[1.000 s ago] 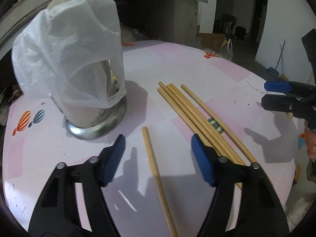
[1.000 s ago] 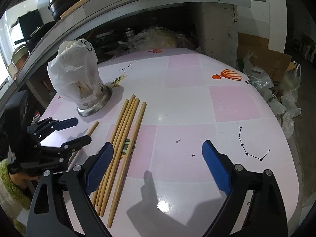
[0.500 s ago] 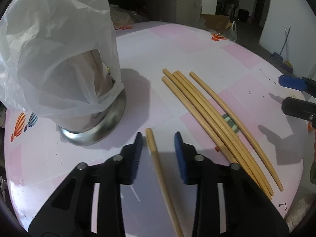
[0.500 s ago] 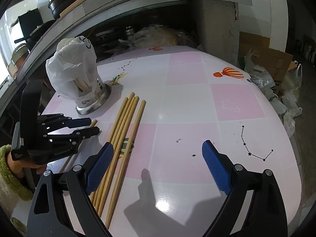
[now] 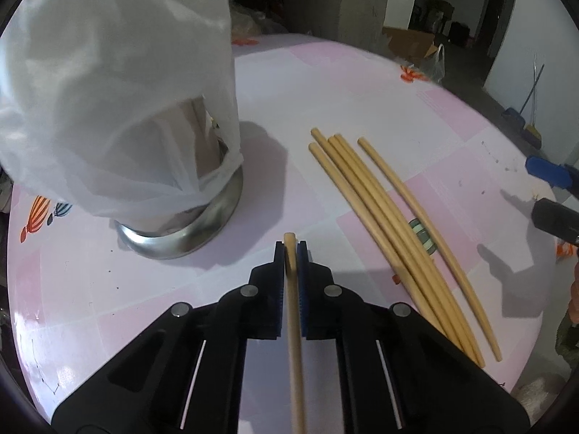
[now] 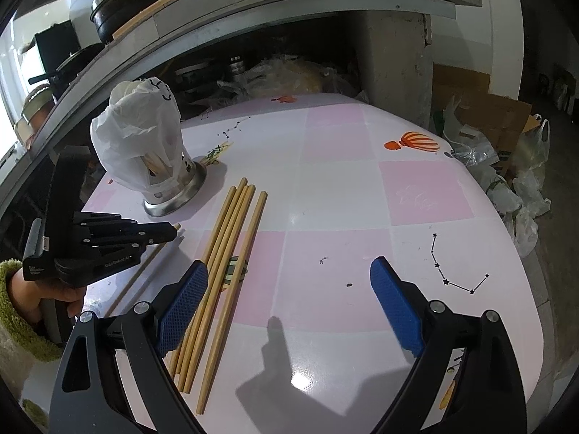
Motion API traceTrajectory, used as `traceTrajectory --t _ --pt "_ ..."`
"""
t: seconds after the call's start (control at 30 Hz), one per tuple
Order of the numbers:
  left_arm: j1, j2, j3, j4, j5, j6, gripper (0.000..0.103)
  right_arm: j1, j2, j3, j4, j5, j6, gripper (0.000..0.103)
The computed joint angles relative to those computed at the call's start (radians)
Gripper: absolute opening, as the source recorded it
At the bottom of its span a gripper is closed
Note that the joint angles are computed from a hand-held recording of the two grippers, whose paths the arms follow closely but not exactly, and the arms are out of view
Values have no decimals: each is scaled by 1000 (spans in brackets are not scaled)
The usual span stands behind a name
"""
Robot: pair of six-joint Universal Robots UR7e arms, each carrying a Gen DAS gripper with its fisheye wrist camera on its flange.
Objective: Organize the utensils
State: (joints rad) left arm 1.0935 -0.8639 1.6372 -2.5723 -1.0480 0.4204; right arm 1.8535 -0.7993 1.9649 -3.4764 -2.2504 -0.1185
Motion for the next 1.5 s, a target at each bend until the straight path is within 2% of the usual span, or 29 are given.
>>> traceTrajectory --t 0.13,0.3,0.43,0.53,0.6,0.83,1.07,1.33,1.37,1.5 --pt "-6 -49 29 -26 -40 -18 6 -1 -9 -4 3 21 -4 87" --pt "-16 -139 86 -92 -79 -34 6 -20 -21 -37 63 93 -6 74" --pt "-21 -205 124 -142 -100 -42 6 -47 -16 -101 183 151 10 62" --pt "-22 -249 154 -175 -115 -50 6 -63 9 -174 300 164 14 50" --pt "-21 -278 170 -188 -123 -53 6 -70 30 -228 387 150 26 42" --pt "-17 -320 187 -219 -151 -50 6 -69 101 -392 603 93 23 33" --pt "0 -320 178 -230 -182 -42 6 -62 174 -531 806 -12 51 21" --pt "9 -326 179 -231 -201 -36 6 -53 211 -600 903 -59 61 17" --pt "10 -326 179 -233 -202 -34 6 -50 215 -607 913 -66 59 13" --pt "9 -329 185 -243 -204 -36 6 -41 228 -621 934 -89 56 6"
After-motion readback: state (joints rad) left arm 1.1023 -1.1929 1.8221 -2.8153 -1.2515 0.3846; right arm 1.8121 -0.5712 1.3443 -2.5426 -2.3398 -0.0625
